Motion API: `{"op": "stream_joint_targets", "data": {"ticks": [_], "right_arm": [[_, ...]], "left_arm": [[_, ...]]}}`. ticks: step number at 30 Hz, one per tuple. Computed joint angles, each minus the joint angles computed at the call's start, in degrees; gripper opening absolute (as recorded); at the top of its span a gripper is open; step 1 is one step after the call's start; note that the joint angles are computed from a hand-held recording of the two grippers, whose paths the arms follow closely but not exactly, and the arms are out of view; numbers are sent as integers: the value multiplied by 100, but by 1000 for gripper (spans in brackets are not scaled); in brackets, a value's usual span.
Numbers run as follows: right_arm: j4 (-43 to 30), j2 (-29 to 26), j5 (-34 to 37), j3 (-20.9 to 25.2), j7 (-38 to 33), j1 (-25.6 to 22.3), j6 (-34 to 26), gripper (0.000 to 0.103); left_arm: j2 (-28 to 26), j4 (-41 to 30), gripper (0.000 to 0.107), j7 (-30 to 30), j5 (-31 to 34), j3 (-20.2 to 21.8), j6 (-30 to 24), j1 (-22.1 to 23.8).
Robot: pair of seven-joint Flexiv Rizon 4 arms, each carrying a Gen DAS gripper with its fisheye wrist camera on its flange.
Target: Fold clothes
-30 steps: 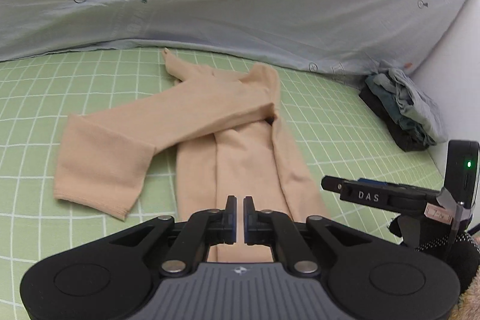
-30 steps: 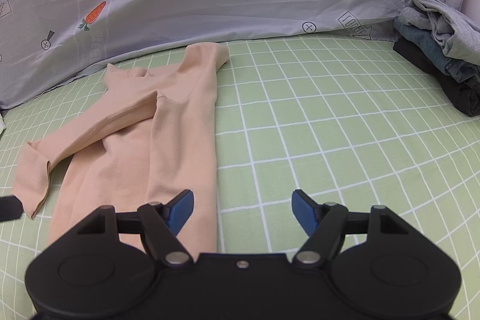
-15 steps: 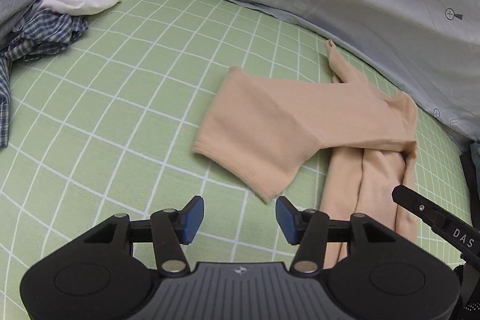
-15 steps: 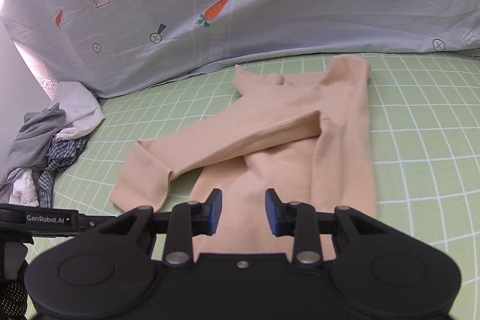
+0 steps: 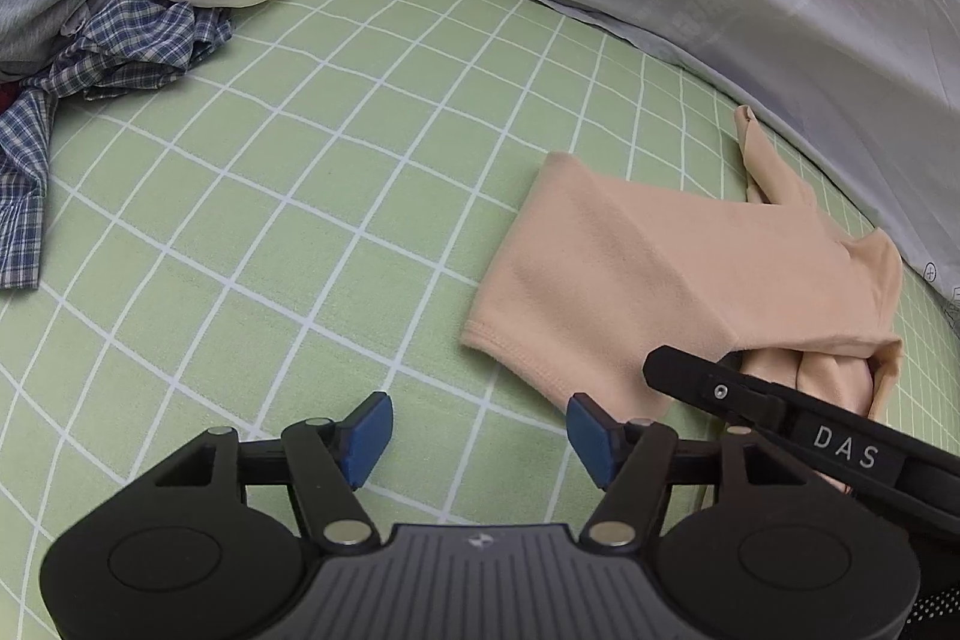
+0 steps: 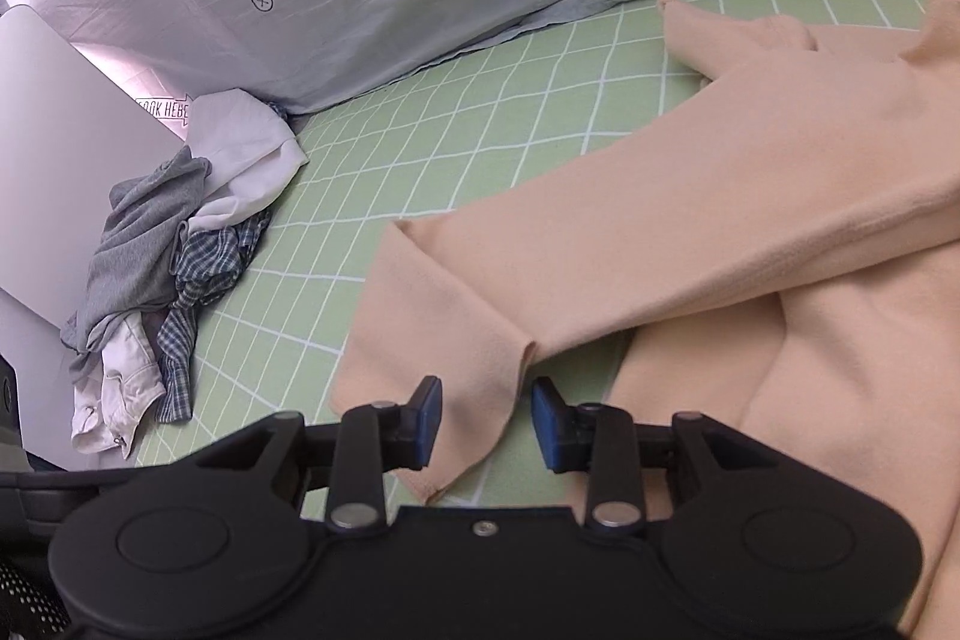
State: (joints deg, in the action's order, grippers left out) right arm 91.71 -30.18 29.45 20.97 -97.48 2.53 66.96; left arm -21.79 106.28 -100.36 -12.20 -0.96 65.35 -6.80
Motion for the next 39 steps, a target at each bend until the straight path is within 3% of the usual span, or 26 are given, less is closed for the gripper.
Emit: {"op": "stream_joint_targets", "data": {"ticks": [1,6,16,21,25,28,31,35,39], "right_arm": [[16,7,40,13,19,-17,-5,8],[476,307,168,-32,163,9,569,6],[2340,1727,-84,-384,1235,263,1770,6],[3455,2364,-1288,-1060,2834,856,2416,6],[4478,2819,-3155,-1734,4739,1178,2892,6],[5059,3064,-4876,-1797,6257,752,3111,6],[5365,3257,-5805,-1350,7057,25,3143,6],[5635,3558,-5752,-895,7201,-349,2983,6],[5825,3787,-5433,-803,7150,-282,2841,6]], "left_arm": [[3,2,65,9,25,4,1,-9],[112,118,65,83,-44,-56,-76,6],[758,854,65,828,-389,-328,-58,-124],[1072,1188,65,1282,-608,-404,-72,-260],[1276,1463,65,1573,-817,-447,-56,-387],[1414,1653,65,1735,-941,-447,-99,-475],[1545,1838,65,1856,-1035,-439,-117,-563],[1711,2069,65,1943,-1102,-425,-135,-677],[1811,2213,65,1957,-1074,-405,-159,-759]]}}
